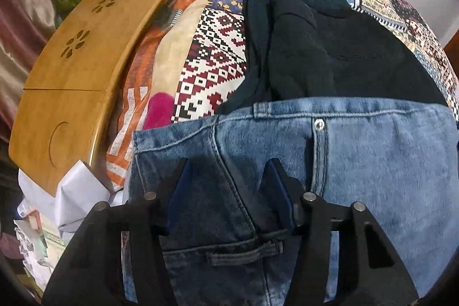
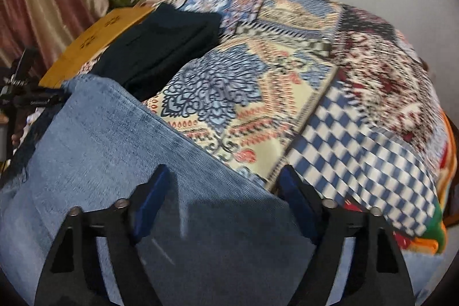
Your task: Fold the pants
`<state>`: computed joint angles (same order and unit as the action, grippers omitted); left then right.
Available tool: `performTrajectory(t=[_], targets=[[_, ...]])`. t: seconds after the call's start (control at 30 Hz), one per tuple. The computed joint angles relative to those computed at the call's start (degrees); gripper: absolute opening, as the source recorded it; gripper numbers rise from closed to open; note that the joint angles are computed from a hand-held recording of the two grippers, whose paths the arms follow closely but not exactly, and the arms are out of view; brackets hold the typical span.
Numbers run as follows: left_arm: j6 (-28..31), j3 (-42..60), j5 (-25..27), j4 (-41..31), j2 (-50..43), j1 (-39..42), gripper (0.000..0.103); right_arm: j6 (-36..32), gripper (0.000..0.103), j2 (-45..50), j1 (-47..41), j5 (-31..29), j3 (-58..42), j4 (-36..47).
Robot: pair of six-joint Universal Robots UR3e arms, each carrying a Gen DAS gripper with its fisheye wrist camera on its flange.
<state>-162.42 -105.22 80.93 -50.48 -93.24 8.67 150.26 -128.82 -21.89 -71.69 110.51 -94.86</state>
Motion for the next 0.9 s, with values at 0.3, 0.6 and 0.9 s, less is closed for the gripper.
performTrajectory(t=[0.3,0.6,0.9], targets=[[-1.3,2.45,0.67,-2.43,-0.72,0.31,0.02,-2.03,0.026,7.24,-0.31,5.31,-4.16,7.21],[-2.88,5.14,10.26,4.84,0.61,-6.28,0.007,7.53,0.01,4.49,9.58,-3.98,-0.5,-7.83],[-4.06,13.43,7.68,3.85,3.16,-6.26,0.007,9.89,0.007,4.36,7.88,-4.9,-9.95,-7.2]])
